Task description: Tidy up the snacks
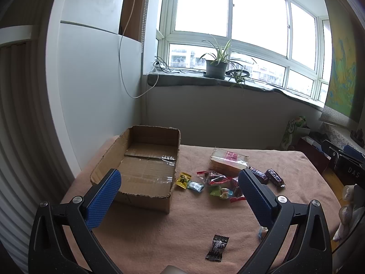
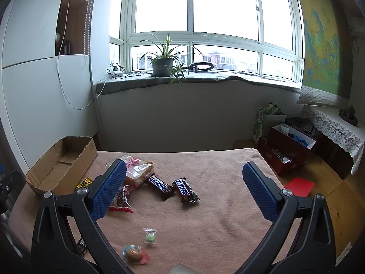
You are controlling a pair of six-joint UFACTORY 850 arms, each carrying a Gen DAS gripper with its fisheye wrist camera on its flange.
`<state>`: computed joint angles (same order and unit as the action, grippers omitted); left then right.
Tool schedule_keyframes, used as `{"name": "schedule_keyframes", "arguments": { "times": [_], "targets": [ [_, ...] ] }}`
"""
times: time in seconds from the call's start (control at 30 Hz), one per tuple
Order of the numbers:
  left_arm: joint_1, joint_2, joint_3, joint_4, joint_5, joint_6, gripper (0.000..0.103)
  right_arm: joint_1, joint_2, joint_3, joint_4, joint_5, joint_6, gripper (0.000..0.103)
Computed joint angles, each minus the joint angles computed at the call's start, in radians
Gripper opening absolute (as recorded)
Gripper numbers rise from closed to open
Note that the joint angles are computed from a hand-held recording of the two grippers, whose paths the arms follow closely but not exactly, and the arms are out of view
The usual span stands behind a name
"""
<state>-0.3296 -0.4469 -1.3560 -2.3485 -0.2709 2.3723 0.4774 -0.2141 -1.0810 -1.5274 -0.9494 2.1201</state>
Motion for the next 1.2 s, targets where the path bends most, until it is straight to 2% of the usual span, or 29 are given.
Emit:
{"name": "schedule_keyframes", "arguments": {
  "times": [1.2],
  "targets": [
    [0.006, -0.002, 0.001, 0.036, -0.006, -0.038, 0.102, -0.004, -0.009, -0.001, -0.003, 0.007, 0.003, 0.103]
  ]
}}
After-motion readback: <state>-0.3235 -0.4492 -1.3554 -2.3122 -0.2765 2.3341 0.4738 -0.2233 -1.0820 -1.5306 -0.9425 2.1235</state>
